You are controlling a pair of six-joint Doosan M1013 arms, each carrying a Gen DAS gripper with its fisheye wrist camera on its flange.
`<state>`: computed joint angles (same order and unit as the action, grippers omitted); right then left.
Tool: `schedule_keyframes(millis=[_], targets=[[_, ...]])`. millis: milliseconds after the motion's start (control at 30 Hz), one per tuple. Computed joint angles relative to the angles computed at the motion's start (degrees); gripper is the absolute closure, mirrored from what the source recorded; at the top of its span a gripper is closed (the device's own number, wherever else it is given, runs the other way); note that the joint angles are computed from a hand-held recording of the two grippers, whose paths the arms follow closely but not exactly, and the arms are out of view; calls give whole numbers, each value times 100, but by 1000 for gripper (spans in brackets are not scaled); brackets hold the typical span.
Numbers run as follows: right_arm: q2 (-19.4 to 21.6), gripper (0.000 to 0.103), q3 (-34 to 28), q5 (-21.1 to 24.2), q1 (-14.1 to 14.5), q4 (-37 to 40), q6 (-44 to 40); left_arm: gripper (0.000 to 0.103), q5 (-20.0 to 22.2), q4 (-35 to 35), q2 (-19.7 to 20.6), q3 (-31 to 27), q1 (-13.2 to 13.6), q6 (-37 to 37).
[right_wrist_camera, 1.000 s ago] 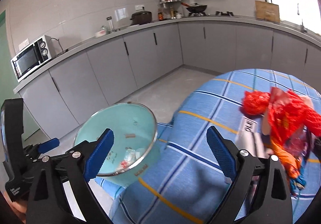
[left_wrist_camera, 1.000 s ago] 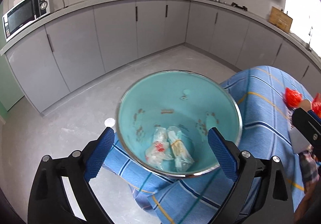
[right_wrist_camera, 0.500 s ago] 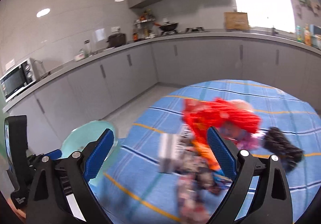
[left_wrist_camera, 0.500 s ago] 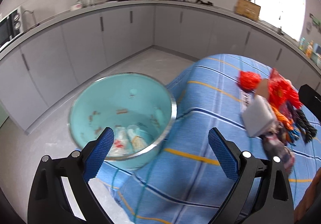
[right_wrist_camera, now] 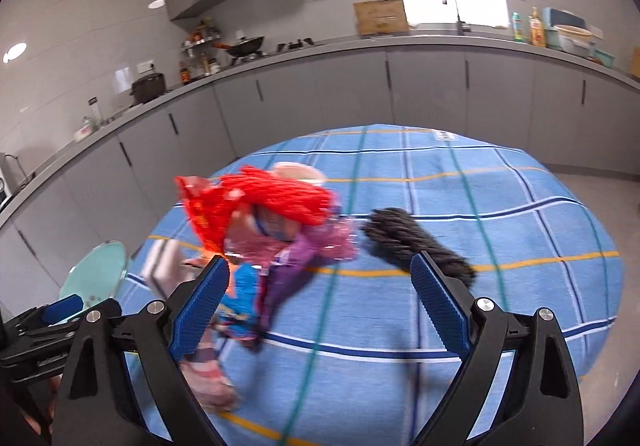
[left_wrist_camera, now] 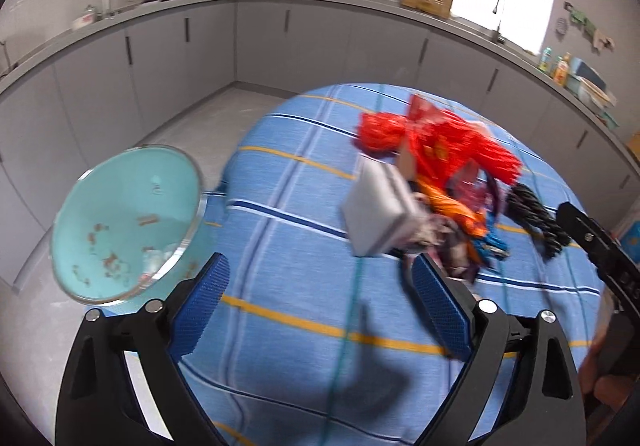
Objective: Collect trash
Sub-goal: 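Move both tools back over the trash pile on the table, then grasp the patterned cloth with the left tool while the right tool grasps the black rope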
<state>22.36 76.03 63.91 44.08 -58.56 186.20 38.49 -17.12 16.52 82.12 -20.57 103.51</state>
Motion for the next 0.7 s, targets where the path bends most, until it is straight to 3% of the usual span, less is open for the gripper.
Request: schedule_keyframes(millis=[100, 233, 333, 500, 567, 700], targets=[[-66, 18, 109, 117, -35, 92, 14, 19, 217, -348, 32, -50, -65, 301], [-172, 20, 261, 202, -79, 166, 68, 21, 248, -288, 73, -101, -229, 314], [-241, 21, 350, 278, -139, 260, 80, 34, 377, -83, 176, -211, -342, 124], [-337, 21, 474, 389, -260, 414, 48, 41, 612, 294, 284, -294, -462, -82], [-390, 21, 540, 346, -338, 501, 19, 50, 657, 397, 304, -302, -495, -99], [-422, 21, 561, 181, -531, 799, -287, 57, 757, 587, 349, -322, -523, -249]])
